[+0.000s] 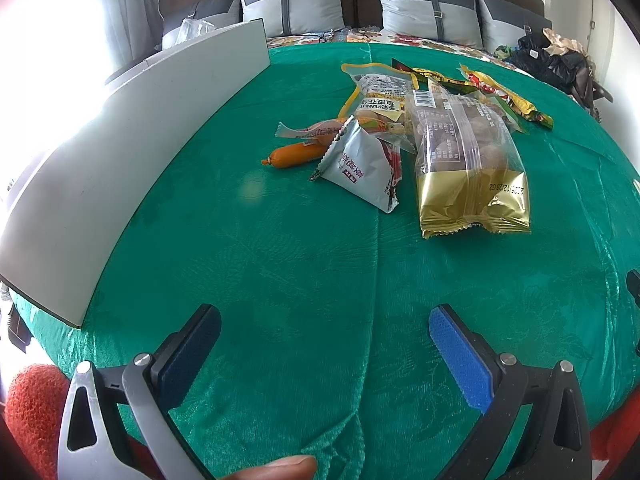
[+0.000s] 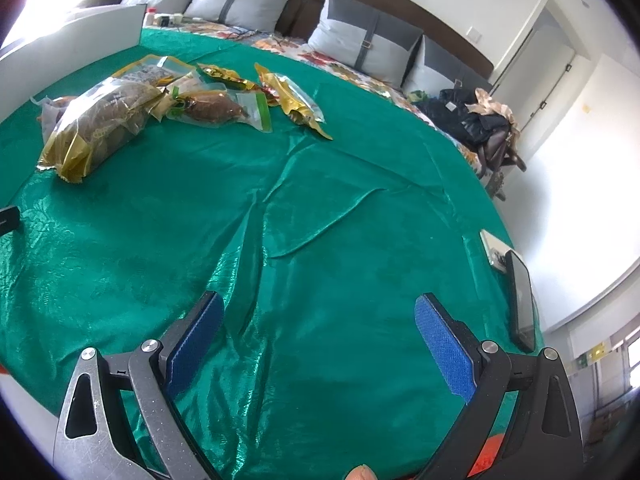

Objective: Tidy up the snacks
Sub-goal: 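Grasp the gold-and-clear snack bag with the right tool while the left tool grasps the white triangular pouch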

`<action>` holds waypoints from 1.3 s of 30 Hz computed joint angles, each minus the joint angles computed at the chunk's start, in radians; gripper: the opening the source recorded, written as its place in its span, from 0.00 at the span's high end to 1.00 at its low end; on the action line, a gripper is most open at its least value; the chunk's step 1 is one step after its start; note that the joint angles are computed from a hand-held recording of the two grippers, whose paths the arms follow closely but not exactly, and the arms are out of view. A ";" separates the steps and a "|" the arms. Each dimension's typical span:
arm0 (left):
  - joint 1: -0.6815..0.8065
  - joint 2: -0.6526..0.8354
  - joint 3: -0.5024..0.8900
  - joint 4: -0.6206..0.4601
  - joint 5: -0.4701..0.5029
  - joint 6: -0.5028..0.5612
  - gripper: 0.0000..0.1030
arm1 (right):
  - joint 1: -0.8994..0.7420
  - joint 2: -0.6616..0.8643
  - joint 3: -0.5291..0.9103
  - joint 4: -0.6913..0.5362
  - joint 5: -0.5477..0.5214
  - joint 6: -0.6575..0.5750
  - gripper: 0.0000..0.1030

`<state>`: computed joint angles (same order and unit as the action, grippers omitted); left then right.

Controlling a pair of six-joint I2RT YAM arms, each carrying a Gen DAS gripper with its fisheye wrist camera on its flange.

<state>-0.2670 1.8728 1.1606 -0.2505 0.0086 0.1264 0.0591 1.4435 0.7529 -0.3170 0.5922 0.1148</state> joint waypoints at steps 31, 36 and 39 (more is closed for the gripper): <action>0.094 0.051 0.062 -0.045 0.135 0.073 0.00 | 0.047 0.684 0.936 -0.380 -0.581 0.140 0.11; 0.093 0.054 0.065 -0.038 0.126 0.055 0.00 | 0.018 0.517 0.728 -0.297 -0.575 0.093 0.36; 0.088 0.050 0.056 -0.028 0.118 0.041 0.00 | -0.051 0.386 0.561 -0.239 -0.605 0.065 0.36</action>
